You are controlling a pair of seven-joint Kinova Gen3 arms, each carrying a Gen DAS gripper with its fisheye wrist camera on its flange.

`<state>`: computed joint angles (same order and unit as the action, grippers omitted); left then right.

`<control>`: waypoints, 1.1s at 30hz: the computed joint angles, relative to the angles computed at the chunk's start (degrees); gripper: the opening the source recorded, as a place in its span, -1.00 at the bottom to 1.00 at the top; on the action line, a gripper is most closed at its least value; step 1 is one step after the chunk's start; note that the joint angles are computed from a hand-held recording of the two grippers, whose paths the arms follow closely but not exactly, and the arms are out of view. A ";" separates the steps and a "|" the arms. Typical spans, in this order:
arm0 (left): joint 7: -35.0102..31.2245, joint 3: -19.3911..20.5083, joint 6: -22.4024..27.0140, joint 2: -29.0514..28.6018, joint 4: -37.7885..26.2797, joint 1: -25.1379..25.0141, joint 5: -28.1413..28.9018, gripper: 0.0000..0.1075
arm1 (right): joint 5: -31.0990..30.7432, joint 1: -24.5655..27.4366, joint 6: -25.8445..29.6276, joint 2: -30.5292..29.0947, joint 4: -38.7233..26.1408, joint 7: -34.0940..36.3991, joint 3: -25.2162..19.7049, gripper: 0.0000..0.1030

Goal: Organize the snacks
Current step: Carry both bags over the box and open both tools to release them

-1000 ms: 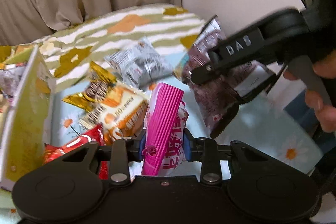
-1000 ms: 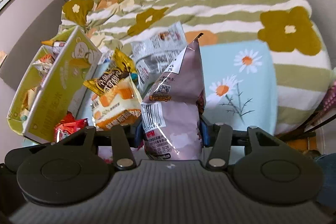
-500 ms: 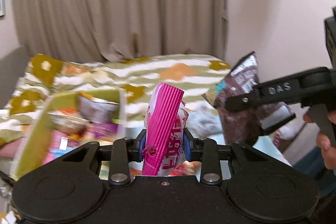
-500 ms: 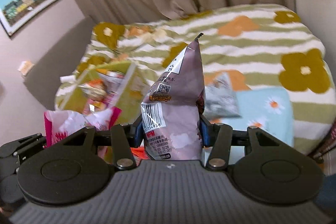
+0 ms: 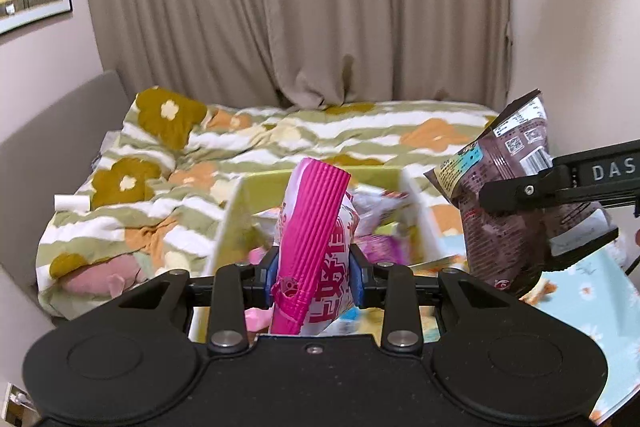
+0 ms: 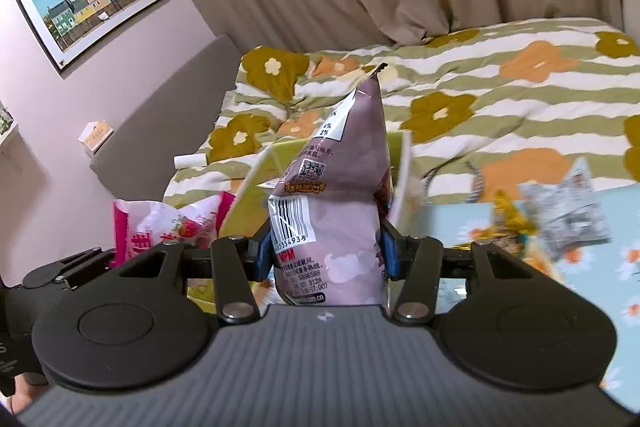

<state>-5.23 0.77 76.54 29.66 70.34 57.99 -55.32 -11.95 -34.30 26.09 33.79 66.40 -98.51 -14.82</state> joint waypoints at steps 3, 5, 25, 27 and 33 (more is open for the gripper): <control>-0.18 0.54 -3.58 -2.82 5.45 -3.06 1.82 -0.30 | 1.93 -4.77 1.56 2.50 -4.18 -4.65 3.58 0.28; -0.01 1.25 -6.53 -4.55 9.06 -5.26 2.97 -0.30 | 3.49 -7.65 2.85 4.44 -7.34 -8.33 5.79 0.28; 3.28 5.73 -19.91 -13.43 25.66 -12.97 1.21 0.92 | 15.57 -16.54 7.70 9.87 -15.64 -28.79 11.19 0.31; 3.93 5.97 -19.17 -13.92 25.99 -13.13 0.82 0.92 | 15.32 -16.02 8.59 10.99 -17.98 -27.48 10.13 0.32; 4.81 6.74 -14.86 -13.74 24.92 -13.27 0.62 0.92 | 10.98 -14.08 11.81 17.03 -28.62 -21.78 6.53 0.44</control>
<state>-0.42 7.51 61.68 15.93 95.26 44.72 -54.70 -0.96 -48.38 37.90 50.82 37.78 -120.29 -8.29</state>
